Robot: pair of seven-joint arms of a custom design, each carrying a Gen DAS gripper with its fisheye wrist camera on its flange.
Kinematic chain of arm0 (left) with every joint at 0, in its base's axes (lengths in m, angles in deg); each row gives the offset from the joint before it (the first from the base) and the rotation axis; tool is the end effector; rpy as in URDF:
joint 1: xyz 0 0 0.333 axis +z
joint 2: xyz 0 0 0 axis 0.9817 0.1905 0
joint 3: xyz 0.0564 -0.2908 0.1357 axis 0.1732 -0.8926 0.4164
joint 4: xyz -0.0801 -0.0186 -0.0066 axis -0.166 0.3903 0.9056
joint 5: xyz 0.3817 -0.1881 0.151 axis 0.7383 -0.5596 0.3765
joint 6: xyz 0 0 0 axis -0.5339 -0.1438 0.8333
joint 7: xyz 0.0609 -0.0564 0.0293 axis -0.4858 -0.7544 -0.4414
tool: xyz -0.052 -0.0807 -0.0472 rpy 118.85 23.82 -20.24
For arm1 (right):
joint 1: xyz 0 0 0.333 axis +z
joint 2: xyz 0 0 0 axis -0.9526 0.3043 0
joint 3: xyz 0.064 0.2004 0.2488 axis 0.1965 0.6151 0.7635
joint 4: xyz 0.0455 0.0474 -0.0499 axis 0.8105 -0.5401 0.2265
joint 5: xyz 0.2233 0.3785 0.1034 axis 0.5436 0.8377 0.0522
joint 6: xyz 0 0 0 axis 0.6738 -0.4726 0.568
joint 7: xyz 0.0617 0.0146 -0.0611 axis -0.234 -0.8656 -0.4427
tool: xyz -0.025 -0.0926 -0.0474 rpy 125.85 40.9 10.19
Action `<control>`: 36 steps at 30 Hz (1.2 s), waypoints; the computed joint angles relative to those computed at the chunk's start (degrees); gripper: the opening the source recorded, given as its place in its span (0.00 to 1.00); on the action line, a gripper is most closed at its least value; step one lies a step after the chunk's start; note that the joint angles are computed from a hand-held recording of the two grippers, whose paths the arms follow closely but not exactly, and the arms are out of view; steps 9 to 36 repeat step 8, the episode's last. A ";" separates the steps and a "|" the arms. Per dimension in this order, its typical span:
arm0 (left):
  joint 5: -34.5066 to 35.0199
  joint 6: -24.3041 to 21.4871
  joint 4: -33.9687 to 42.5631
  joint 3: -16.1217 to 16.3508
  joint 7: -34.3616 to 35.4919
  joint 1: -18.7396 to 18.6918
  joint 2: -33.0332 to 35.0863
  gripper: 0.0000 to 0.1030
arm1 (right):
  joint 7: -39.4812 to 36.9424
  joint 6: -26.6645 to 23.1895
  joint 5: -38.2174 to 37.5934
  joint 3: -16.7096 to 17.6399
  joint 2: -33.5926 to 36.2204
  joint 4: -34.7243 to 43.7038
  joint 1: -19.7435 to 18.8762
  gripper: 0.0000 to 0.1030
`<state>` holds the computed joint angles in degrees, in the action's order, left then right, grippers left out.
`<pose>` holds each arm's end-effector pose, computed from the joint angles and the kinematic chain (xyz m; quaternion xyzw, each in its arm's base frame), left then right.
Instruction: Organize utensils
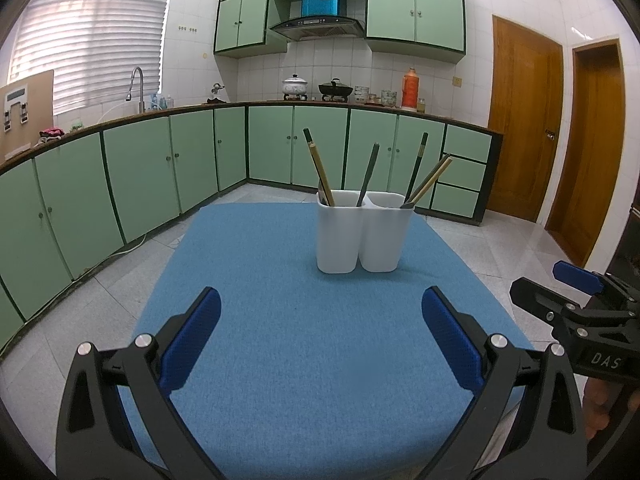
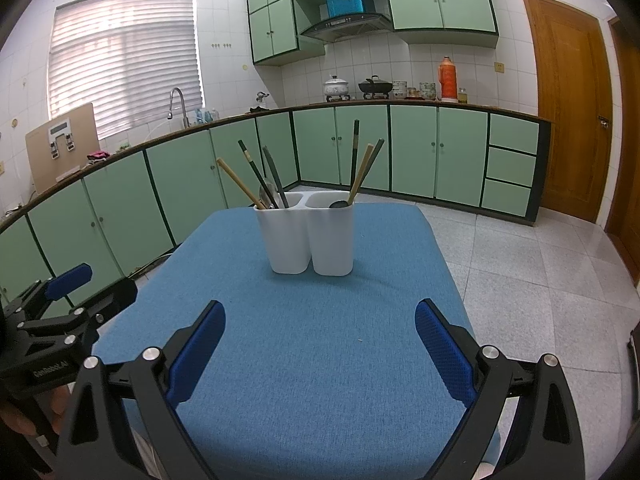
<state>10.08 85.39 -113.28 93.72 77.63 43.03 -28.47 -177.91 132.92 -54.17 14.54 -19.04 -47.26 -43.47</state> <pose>0.6994 -0.4564 0.4513 -0.5247 0.6740 -0.4270 0.2967 0.6667 0.3432 0.4310 -0.5747 0.6426 -0.3266 0.3874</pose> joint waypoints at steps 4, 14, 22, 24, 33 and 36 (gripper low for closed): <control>-0.46 -0.16 0.16 -0.25 0.43 0.17 0.13 0.95 | 0.02 -0.05 0.07 -0.02 0.09 0.08 0.03 0.91; -0.79 -0.19 0.26 -0.30 0.75 0.19 0.20 0.95 | -0.09 -0.03 0.12 -0.02 0.00 0.01 0.02 0.91; -0.79 -0.19 0.26 -0.30 0.75 0.19 0.20 0.95 | -0.09 -0.03 0.12 -0.02 0.00 0.01 0.02 0.91; -0.79 -0.19 0.26 -0.30 0.75 0.19 0.20 0.95 | -0.09 -0.03 0.12 -0.02 0.00 0.01 0.02 0.91; -0.79 -0.19 0.26 -0.30 0.75 0.19 0.20 0.95 | -0.09 -0.03 0.12 -0.02 0.00 0.01 0.02 0.91; -0.79 -0.19 0.26 -0.30 0.75 0.19 0.20 0.95 | -0.09 -0.03 0.12 -0.02 0.00 0.01 0.02 0.91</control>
